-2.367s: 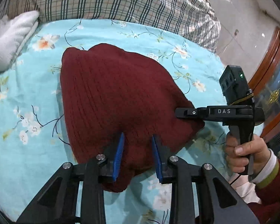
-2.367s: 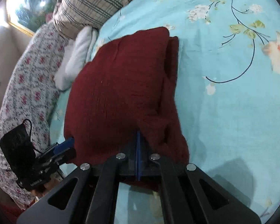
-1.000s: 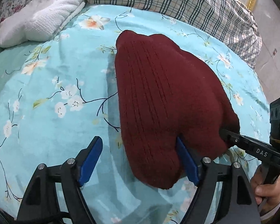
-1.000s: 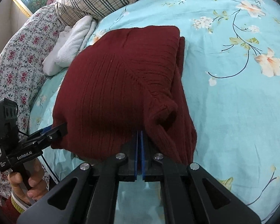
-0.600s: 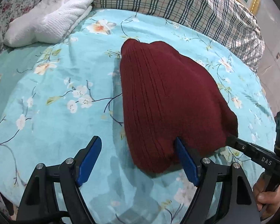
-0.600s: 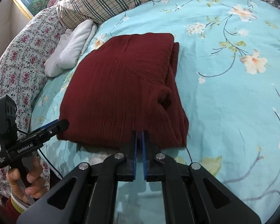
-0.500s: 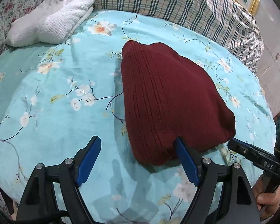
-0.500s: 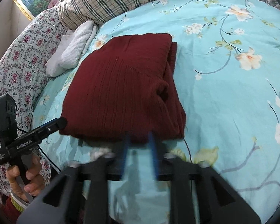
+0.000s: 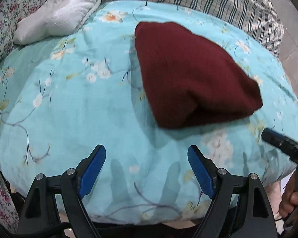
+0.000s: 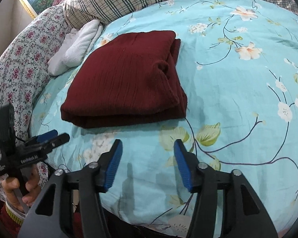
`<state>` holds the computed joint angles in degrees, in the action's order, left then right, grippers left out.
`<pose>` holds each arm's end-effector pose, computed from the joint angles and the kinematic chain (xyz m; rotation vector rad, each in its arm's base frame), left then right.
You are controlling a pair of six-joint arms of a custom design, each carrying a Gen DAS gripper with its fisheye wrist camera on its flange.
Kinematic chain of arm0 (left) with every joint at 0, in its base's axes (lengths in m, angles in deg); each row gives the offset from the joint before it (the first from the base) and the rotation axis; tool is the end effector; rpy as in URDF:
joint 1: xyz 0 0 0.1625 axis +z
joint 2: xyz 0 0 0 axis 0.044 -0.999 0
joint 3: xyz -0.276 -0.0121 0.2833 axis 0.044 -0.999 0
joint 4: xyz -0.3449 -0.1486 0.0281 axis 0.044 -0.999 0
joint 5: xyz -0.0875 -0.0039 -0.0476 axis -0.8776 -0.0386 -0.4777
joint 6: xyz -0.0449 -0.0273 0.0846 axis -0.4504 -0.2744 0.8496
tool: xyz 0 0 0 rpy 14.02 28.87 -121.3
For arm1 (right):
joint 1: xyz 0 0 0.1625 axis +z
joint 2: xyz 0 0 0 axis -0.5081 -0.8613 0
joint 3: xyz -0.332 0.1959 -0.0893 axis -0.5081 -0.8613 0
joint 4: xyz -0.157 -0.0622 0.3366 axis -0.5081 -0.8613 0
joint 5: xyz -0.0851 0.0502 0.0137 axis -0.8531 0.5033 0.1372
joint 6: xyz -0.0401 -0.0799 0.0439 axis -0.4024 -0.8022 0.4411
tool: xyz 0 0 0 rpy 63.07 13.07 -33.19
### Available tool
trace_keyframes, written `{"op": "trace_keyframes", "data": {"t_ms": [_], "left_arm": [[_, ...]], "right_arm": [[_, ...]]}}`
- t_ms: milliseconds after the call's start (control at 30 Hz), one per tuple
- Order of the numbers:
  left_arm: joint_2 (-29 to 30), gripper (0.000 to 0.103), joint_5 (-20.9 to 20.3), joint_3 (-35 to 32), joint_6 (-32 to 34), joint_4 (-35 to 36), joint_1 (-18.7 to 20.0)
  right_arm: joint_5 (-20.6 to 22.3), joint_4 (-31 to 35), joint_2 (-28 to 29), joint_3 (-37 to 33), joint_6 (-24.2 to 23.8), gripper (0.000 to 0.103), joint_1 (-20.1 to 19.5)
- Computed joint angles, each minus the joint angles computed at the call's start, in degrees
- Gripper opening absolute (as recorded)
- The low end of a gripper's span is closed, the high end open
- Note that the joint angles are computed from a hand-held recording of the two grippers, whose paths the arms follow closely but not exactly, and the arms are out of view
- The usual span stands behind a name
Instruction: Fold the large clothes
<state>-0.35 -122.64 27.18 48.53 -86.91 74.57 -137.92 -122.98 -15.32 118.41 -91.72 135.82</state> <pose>0.0340 -0.7504 0.3039 0.1569 2.3458 -0.7037 0.3125 -0.7763 -0.0344 0.4124 -2.6897 0.7054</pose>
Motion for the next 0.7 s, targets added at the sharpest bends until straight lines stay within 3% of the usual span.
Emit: {"op": "trace_keyframes", "data": {"t_ms": [133, 300, 433, 600, 700], "left_arm": [[-1.4, 0.085, 0.3, 3.2, 0.1, -2.0, 0.3], [-3.3, 0.085, 1.5, 8.5, 2.9, -11.6, -0.3], [-3.7, 0.085, 2.4, 6.4, 3.4, -5.0, -1.4], [-4.4, 0.089, 6.1, 5.7, 7.6, -6.0, -4.1], [-3.8, 0.102, 10.3, 4.0, 8.7, -6.0, -5.7]], "right_arm": [[-1.6, 0.9, 0.6, -0.6, -1.5, 0.066, 0.5], [-4.1, 1.0, 1.1, -0.7, -4.9, 0.075, 1.5], [-3.9, 1.2, -0.1, 0.6, -6.2, 0.077, 1.8], [-3.7, 1.8, -2.1, 1.5, -7.6, 0.082, 2.5], [-3.6, 0.7, -3.5, 2.8, -8.5, 0.100, 3.0]]}}
